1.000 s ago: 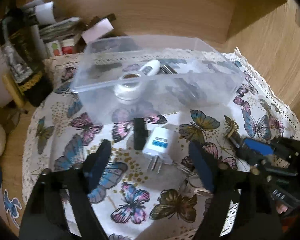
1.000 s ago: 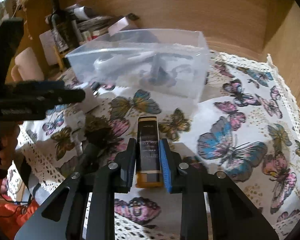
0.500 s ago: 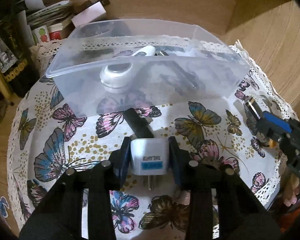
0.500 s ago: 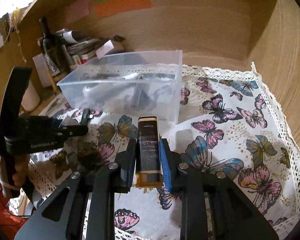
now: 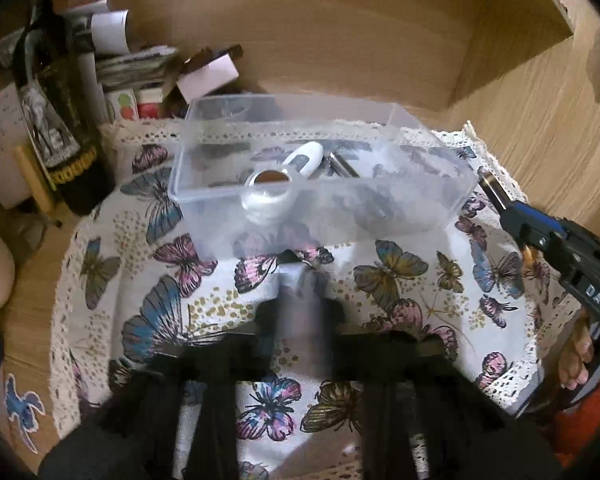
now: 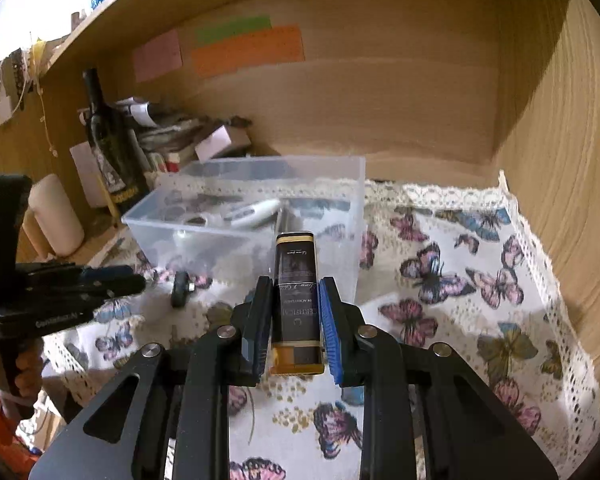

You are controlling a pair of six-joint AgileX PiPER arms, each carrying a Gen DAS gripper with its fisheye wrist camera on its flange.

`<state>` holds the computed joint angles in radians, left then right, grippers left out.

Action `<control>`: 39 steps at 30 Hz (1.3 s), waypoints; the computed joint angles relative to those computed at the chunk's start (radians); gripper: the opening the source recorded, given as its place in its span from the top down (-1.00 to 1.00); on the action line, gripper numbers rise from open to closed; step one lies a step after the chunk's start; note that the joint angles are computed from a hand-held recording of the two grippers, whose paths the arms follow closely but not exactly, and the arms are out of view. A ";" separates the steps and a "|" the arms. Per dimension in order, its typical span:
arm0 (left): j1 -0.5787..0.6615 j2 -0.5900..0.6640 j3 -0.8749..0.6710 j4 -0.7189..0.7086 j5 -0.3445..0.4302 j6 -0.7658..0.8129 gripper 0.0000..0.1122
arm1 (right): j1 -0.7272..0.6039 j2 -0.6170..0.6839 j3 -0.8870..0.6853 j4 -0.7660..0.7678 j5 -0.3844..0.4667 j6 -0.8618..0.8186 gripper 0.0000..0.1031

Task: Organize rigid objects
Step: 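Carry the plug and case into the clear box while opening both grippers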

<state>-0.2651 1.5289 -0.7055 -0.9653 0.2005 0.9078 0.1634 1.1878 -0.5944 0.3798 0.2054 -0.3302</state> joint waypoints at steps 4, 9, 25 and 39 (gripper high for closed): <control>0.010 -0.012 -0.007 -0.003 0.010 0.015 0.90 | 0.013 0.014 -0.028 -0.048 -0.012 0.047 0.58; -0.007 0.000 0.010 -0.015 -0.022 0.017 0.04 | 0.018 0.028 -0.038 -0.040 -0.014 0.043 0.58; -0.034 0.190 -0.112 0.152 0.008 -0.188 0.33 | 0.014 0.071 -0.092 -0.051 -0.017 0.049 0.58; 0.096 -0.047 -0.076 -0.143 0.009 0.133 0.33 | 0.030 0.200 -0.249 -0.192 -0.021 0.145 0.58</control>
